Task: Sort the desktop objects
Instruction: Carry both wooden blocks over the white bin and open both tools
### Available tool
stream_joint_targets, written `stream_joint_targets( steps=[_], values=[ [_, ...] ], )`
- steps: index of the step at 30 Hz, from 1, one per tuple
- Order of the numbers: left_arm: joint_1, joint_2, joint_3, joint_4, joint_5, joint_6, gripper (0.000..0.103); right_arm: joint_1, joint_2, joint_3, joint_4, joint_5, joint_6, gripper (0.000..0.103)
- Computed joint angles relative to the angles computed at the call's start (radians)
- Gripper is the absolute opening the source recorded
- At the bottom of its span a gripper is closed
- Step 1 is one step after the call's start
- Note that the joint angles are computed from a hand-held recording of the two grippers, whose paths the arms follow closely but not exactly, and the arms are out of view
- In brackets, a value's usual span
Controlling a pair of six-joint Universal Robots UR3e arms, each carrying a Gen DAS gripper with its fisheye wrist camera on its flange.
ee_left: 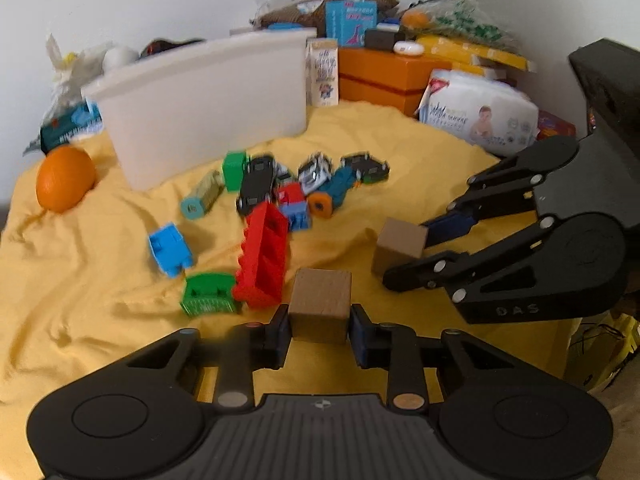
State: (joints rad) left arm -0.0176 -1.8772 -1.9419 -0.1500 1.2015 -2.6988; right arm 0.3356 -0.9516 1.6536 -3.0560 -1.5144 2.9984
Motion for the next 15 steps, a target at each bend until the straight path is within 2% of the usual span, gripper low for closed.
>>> stream_joint_targets(
  steps=[7, 15],
  values=[
    [-0.008, 0.046, 0.054, 0.029, 0.008, -0.011, 0.034, -0.001, -0.045, -0.001, -0.039, -0.013, 0.009, 0.032],
    [-0.004, -0.049, 0.34, 0.002, -0.004, -0.126, 0.034, -0.038, -0.051, -0.141, -0.018, -0.038, 0.015, 0.032]
  ],
)
